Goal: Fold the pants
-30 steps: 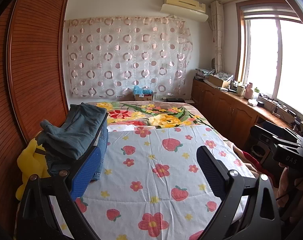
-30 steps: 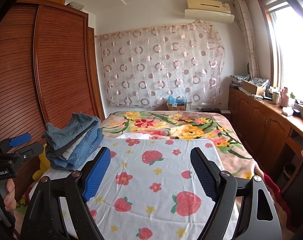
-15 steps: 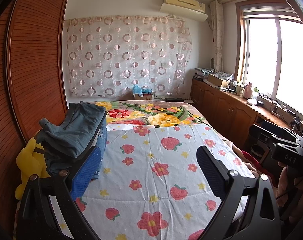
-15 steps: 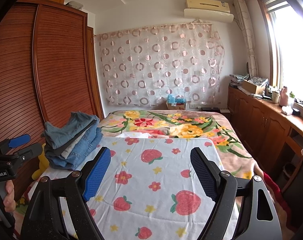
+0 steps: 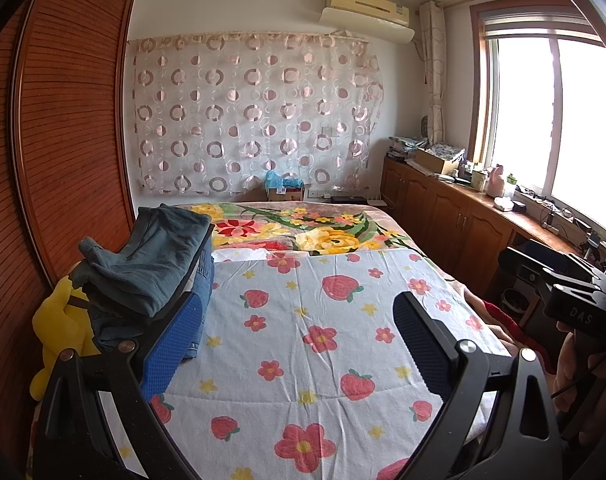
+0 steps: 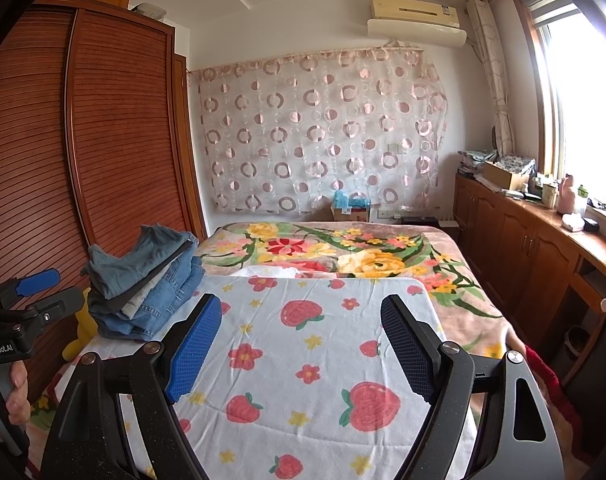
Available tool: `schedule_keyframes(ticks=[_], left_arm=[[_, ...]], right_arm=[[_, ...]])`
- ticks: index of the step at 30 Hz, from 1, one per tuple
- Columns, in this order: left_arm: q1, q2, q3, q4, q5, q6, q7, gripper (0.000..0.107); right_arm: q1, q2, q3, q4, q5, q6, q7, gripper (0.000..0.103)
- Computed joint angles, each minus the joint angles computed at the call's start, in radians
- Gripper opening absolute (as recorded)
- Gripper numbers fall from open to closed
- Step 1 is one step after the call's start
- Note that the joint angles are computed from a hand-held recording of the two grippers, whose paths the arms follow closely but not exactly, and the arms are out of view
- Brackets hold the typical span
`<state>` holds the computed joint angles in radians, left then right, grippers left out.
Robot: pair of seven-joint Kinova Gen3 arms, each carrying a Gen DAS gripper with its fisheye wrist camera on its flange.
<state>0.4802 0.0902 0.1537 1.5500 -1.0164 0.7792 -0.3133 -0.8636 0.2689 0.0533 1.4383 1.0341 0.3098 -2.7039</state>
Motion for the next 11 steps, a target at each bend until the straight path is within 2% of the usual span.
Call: schedule_keyframes(ticks=[11], left_arm=[[-0.002,-0.003,0.003,0.007,0.001,-0.005,0.005,0.097]], right_arm=[[-0.004,-0.002,0.000,0.007,0.028,0.002,-0.030,0.083]])
